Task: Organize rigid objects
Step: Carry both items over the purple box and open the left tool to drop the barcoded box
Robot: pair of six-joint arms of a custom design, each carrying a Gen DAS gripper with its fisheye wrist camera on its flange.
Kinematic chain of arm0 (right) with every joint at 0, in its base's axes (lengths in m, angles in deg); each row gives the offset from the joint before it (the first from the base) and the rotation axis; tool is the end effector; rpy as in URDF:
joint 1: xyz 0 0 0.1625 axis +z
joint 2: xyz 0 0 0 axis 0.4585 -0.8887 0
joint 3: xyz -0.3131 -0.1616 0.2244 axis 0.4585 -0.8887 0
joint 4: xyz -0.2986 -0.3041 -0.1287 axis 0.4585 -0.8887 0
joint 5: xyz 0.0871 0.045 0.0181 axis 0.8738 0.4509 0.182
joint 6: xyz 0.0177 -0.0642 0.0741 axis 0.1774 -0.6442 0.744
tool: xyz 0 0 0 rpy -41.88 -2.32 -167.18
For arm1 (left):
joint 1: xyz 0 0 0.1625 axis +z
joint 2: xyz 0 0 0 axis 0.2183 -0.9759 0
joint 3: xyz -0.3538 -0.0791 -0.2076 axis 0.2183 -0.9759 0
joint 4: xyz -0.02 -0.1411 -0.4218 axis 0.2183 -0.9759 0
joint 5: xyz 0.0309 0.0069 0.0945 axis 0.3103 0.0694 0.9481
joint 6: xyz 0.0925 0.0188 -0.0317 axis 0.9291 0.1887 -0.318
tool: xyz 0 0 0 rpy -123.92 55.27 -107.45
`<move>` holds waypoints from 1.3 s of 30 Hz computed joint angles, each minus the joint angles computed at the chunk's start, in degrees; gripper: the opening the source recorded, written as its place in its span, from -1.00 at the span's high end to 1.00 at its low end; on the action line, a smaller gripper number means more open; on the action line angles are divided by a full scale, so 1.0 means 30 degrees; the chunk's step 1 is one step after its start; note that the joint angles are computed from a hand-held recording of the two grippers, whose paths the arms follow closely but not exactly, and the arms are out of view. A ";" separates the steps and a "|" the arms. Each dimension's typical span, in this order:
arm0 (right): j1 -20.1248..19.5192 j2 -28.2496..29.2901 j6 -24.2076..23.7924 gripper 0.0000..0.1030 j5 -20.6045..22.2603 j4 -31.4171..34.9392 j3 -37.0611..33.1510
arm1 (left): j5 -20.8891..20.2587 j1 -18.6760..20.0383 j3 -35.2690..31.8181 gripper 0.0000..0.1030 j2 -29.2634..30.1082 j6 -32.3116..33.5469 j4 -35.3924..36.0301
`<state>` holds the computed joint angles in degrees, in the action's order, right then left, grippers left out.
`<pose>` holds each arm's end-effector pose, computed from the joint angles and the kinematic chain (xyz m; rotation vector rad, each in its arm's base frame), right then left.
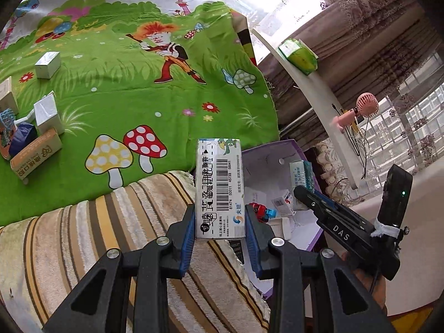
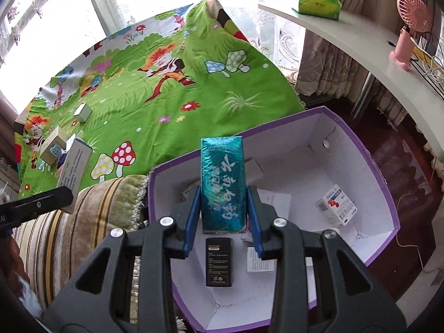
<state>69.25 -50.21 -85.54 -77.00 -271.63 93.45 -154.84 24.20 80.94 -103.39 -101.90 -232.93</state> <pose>0.1183 -0.3768 0.2036 0.1778 -2.3772 0.7553 -0.2410 -0.3976 0.1087 0.2718 2.8484 -0.5152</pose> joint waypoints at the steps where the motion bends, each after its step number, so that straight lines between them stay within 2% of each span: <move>1: -0.0298 -0.0327 -0.0088 0.28 0.0011 -0.0023 0.0084 | -0.0309 -0.0062 -0.0141 0.34 0.0358 0.0111 -0.0059; 10: -0.1982 -0.1635 -0.0853 0.28 -0.0018 -0.0375 0.0321 | -0.3540 -0.0253 -0.1261 0.34 0.2810 0.0579 0.0660; 17: -0.2137 -0.2579 -0.1299 0.28 -0.0260 -0.0635 0.0525 | -0.5818 -0.0254 -0.2288 0.33 0.4236 0.1863 0.2122; 25: -0.2270 -0.3300 -0.1341 0.28 -0.0024 -0.0454 0.0701 | -0.7569 -0.0441 -0.3323 0.31 0.5522 0.3118 0.3806; 35: -0.2577 -0.2969 -0.1544 0.28 0.0244 -0.0260 0.0589 | -0.7974 -0.0026 -0.3343 0.24 0.5307 0.3019 0.3677; 39: -0.2752 -0.2424 -0.1461 0.28 0.0223 -0.0017 0.0232 | -0.6994 -0.0034 -0.2876 0.24 0.4468 0.2705 0.3178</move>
